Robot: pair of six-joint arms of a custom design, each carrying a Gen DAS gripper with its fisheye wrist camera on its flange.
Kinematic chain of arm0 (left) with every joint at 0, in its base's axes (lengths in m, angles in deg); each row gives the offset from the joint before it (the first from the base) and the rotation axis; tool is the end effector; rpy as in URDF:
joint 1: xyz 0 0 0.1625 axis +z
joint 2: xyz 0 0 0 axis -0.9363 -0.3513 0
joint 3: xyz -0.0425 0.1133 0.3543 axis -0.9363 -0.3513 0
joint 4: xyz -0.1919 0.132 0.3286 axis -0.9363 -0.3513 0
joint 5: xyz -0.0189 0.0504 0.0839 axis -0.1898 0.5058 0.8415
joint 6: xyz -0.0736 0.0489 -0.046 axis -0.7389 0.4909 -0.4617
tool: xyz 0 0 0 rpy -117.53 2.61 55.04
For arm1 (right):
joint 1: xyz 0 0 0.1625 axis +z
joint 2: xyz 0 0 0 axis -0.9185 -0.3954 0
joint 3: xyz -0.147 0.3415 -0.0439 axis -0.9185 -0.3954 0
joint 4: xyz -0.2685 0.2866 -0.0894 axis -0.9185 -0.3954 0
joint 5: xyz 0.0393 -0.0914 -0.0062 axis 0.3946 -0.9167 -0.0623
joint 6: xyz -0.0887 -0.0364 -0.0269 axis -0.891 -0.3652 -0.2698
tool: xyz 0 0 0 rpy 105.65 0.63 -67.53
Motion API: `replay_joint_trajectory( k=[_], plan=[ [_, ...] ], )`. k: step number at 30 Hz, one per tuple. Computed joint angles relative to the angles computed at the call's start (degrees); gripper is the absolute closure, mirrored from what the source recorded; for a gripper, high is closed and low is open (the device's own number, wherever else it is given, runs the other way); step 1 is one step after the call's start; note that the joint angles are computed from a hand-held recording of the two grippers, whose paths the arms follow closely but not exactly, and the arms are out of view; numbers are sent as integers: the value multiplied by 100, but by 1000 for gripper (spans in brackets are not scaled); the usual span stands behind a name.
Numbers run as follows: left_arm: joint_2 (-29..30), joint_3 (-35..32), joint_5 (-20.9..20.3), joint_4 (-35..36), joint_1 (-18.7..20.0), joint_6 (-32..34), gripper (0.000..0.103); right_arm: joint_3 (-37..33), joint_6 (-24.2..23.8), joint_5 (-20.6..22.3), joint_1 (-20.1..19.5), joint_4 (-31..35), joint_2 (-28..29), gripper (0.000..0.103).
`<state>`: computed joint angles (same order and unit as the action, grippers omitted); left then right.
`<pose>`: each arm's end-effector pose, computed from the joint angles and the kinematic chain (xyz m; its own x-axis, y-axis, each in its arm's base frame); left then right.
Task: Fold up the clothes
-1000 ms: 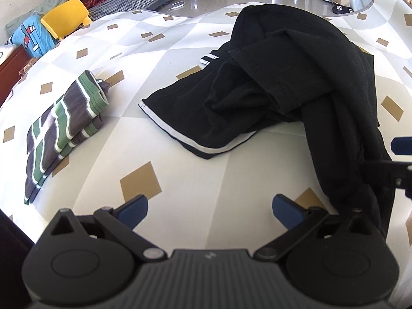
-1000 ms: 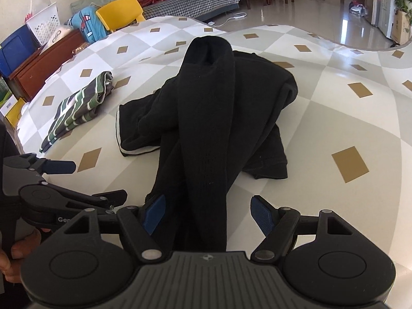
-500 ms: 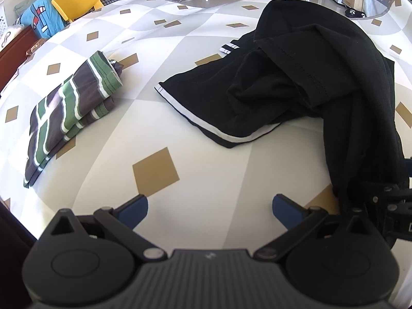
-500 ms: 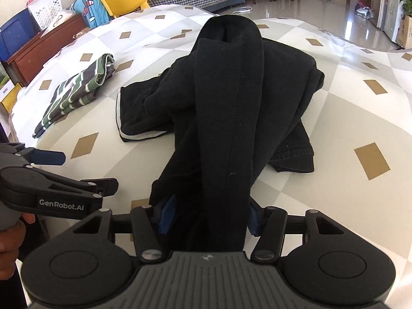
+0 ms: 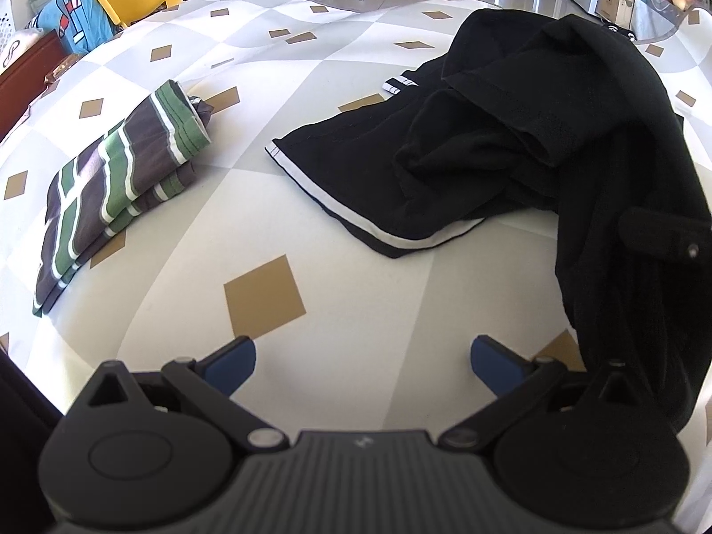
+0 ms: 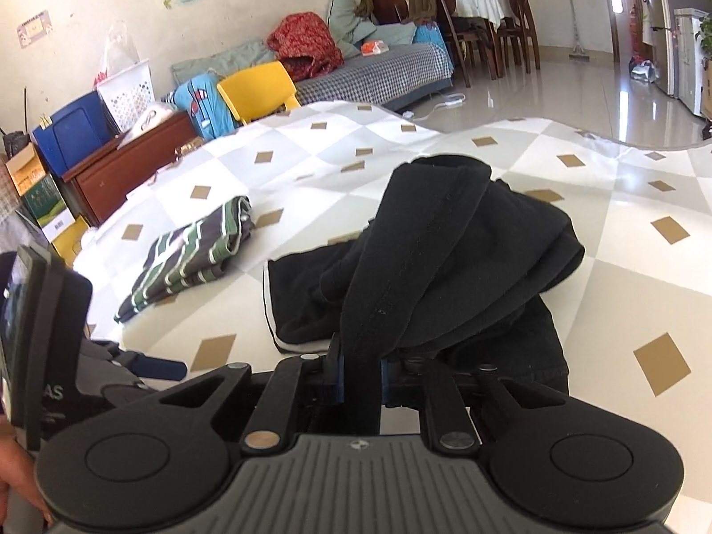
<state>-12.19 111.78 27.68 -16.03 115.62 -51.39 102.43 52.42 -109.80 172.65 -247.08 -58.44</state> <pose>-0.1208 -0.4417 0.2012 -0.6140 -0.3476 -0.7086 0.1430 0.8339 -0.5330 0.2777 -0.5128 0.0914 -0.6583 -0.6872 0.3073 -0.7508 0.5703 -0.3333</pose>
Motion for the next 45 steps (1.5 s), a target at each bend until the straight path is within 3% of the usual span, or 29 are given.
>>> replay_joint_trajectory(
  k=[8,17,26,32,37,45],
  plan=[
    [-6,-8,-21,-189,14,111,0,-356,156,484,164,-533,199,89],
    [-11,-228,146,-474,69,370,0,-1236,145,563,367,-479,757,89],
    [262,-672,476,-531,269,624,0,-2188,153,257,340,-3,1506,89],
    [365,-718,369,-658,432,650,0,-2575,261,-1,254,212,1867,89],
    [425,-726,312,-709,517,648,0,-2731,44,-197,241,320,2078,89],
    [442,-740,178,-622,634,488,0,-3121,153,-787,188,688,2461,89]
  ],
)
